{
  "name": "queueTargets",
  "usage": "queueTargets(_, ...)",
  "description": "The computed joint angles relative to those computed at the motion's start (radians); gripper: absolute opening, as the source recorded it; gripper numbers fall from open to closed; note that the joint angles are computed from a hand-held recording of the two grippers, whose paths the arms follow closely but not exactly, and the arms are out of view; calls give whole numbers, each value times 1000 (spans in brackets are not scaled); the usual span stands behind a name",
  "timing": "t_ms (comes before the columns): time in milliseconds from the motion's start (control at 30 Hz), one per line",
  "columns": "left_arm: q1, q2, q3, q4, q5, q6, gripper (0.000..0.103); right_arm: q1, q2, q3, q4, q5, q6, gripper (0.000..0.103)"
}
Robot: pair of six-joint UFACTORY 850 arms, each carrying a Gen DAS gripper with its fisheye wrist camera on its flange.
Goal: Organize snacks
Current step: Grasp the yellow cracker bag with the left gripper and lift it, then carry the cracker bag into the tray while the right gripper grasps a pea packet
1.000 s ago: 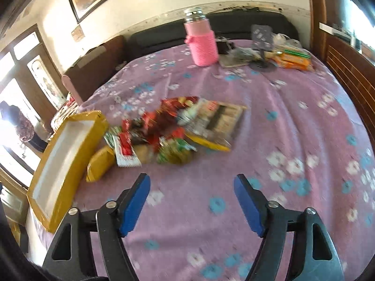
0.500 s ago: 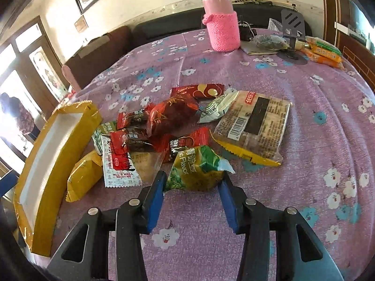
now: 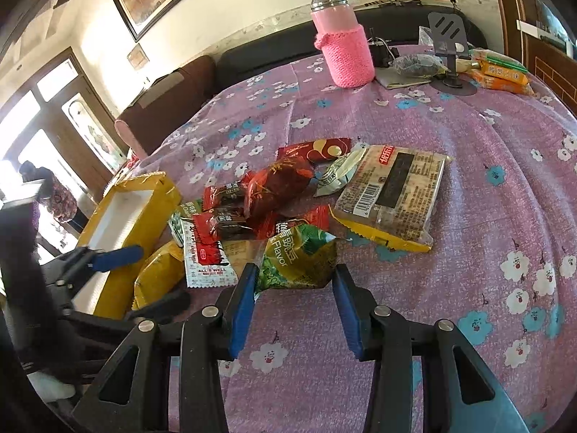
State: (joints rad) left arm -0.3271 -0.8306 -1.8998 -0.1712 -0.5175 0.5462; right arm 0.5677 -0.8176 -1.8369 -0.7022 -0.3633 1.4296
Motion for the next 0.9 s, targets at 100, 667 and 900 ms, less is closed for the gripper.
queueTargets(100, -7, -35, -49, 50, -35, -44, 86, -1, 5, 10, -10, 10, 16, 44)
queueTargets(667, 72, 189, 257, -547, 38, 370, 40, -7, 19, 51, -36, 93, 74, 8)
queueTargets(900, 158, 294, 386, -818, 10, 561, 40, 11, 20, 35, -215, -1, 239, 57)
